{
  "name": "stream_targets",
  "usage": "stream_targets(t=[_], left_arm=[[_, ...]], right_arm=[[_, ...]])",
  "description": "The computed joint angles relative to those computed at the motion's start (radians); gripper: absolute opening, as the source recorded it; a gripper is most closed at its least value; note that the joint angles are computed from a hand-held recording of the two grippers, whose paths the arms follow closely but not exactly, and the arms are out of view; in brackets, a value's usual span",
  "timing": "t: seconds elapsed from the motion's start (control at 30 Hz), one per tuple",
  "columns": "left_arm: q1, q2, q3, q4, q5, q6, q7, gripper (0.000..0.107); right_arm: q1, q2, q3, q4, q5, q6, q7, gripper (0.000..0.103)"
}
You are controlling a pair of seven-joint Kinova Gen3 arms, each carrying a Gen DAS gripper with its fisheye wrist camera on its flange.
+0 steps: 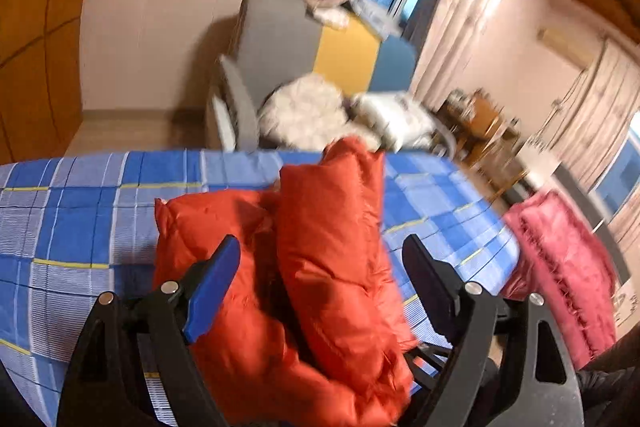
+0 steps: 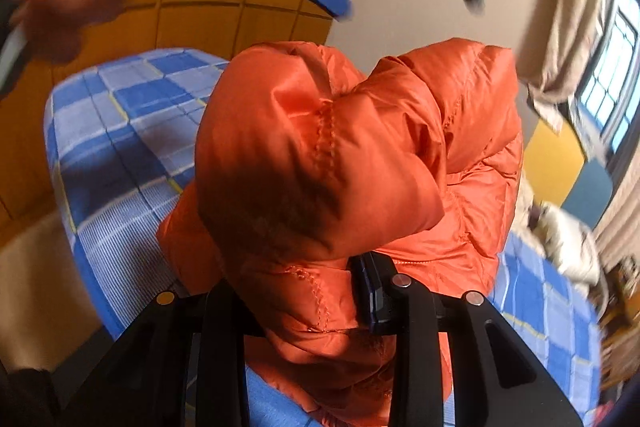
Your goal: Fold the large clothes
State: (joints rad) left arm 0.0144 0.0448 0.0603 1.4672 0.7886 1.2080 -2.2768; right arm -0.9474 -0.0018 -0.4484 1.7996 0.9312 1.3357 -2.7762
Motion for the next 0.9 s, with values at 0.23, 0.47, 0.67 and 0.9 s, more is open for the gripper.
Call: stream_targets(t=[0.23,0.47,0.67,0.9], left_arm=[[0.022,0.129,0.055,-0.134,-0.135,0.093,0.141,0.054],[0.013,0.142,0.057,-0.131,-0.134,0.076,0.146,0.017],[-0.036,0.126,0.042,-0.054,-0.094,0.055,0.091,0.012],[-0.086,0.094,0.005,0.066,-0.057,0.012,0.018,0.011]], right_arm=[[-0.049,0.037,-0.002,0.011,0.052,0.046,0.017,0.031],[-0.164,-0.015,0.146,0.048,0.043,-0.035,0.031,0.034],[-0.333,-0.249,0.412,0.110,-0.128,-0.279,0.039,0.043],[-0.236,-0.515,0.484,0.224,-0.375,-0.554,0.087,0.053]])
